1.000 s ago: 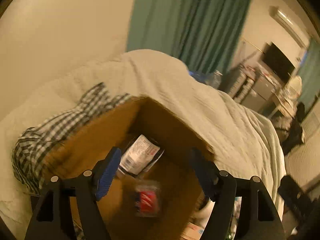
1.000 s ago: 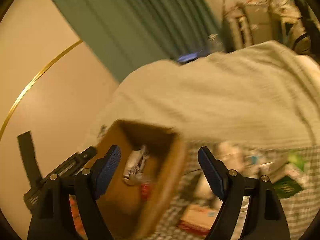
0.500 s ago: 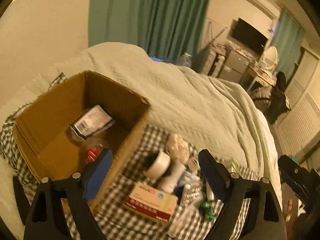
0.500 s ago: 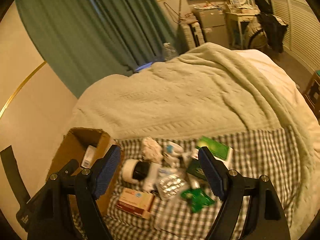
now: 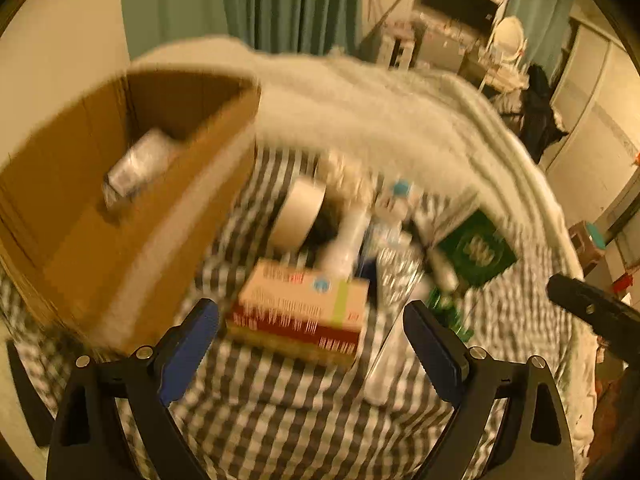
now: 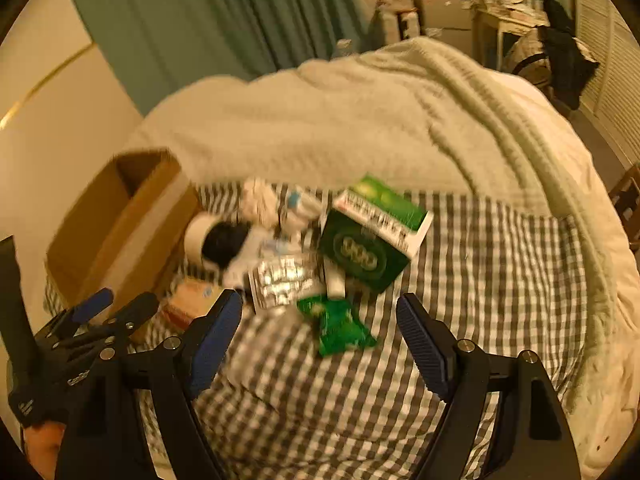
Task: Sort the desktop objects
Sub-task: 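Move the left tool to the Amoxicillin box while the right tool approaches the green packet, then grasp the Amoxicillin box with the left tool while the right tool grasps the green packet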
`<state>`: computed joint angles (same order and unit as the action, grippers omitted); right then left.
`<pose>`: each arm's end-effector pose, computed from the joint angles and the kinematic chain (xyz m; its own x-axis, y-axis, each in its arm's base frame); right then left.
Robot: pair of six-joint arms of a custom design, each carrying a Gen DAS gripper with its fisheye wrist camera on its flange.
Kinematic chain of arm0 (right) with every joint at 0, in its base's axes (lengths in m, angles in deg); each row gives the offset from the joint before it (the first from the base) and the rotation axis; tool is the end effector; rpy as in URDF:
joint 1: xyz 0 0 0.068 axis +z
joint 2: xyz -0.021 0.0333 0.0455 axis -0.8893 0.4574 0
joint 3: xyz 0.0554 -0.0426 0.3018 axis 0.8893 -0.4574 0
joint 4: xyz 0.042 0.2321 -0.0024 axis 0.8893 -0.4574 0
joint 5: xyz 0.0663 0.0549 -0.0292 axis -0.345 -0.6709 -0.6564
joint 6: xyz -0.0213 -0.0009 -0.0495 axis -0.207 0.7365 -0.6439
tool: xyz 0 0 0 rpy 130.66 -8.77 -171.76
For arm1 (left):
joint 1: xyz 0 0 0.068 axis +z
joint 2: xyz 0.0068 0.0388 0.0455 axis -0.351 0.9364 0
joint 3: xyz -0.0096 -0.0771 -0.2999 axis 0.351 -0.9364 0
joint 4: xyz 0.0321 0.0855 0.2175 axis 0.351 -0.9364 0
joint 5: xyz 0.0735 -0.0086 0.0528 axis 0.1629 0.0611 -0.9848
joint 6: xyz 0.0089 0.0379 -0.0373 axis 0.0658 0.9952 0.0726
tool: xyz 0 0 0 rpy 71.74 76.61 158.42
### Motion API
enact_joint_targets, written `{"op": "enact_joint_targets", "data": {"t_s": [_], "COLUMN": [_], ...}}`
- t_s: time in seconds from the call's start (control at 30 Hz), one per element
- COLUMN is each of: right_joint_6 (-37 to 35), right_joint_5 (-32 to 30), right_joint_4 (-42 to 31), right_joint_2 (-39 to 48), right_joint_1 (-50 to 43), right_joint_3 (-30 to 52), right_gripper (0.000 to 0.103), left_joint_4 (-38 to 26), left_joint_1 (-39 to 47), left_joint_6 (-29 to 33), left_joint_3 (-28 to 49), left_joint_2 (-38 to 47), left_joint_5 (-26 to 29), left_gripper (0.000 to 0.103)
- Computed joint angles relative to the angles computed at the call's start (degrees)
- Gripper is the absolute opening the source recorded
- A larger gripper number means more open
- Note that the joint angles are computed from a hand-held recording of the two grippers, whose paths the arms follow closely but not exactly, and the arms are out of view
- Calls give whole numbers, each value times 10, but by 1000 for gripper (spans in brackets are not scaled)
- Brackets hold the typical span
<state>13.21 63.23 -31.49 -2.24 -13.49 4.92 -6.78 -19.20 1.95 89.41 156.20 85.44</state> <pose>0.1771 0.1772 0.3405 -0.6096 0.5866 -0.5333 0.5621 0.7942 0.2310 0.2036 -0.0073 0.3368 -0.7661 0.3612 -0.5317 0.4812 0.8707 -0.1018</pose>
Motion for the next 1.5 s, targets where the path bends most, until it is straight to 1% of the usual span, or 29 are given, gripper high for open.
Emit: {"op": "enact_joint_targets", "data": {"t_s": [0.1,0.2,0.43,0.57,0.67,0.77,0.9,1.0,1.03,1.07,1.1,1.13,1.17,1.2,1.23,1.3,1.33,1.43,1.5], "right_joint_6": [-13,-23,-77,-91,-106,-116,-122,-135,-139,-141,-141,-139,-135,-131,-127,-127,-130,-129,-124], "right_joint_5": [-23,-45,-97,-121,-133,-142,-152,-154,-154,-156,-159,-165,-168,-170,-170,-169,-168,-157,-153], "right_joint_4": [62,99,187,230,250,259,278,287,286,289,294,303,304,304,306,293,278,256,256], "right_joint_2": [-7,-5,16,23,35,48,63,76,83,86,87,87,87,88,85,85,87,78,68], "right_joint_1": [-4,-16,-52,-69,-81,-88,-100,-107,-111,-114,-117,-121,-122,-121,-119,-115,-112,-105,-102], "right_joint_3": [-55,-86,-148,-181,-195,-199,-211,-217,-217,-219,-223,-230,-233,-235,-239,-235,-228,-227,-238], "right_gripper": [80,79,79,80,80,80,79,79,76,69,66,58,52,50,44,43,38,33,32], "left_joint_4": [31,65,107,141,147,151,135,118,115,112,106,99,93,88,87,82,81,78,77], "left_joint_1": [-7,-23,-42,-42,-35,-33,-36,-46,-46,-49,-52,-55,-58,-65,-73,-97,-106,-131,-135], "left_joint_6": [3,4,-13,-3,6,-6,-28,-69,-88,-119,-146,-183,-205,-236,-258,-303,-320,-360,-385], "left_joint_3": [-53,-84,-97,-106,-104,-102,-83,-63,-59,-56,-53,-51,-49,-49,-51,-50,-49,-42,-38], "left_joint_2": [9,19,46,62,81,99,121,126,126,125,125,126,128,128,127,129,128,132,143], "left_joint_5": [-28,-56,-43,-38,-33,-34,-36,-44,-46,-50,-48,-41,-38,-39,-48,-70,-82,-115,-122], "left_gripper": [96,96,96,98,99,99,99,99,99,99,99,99,99,99,99,99,99,99,99]}}
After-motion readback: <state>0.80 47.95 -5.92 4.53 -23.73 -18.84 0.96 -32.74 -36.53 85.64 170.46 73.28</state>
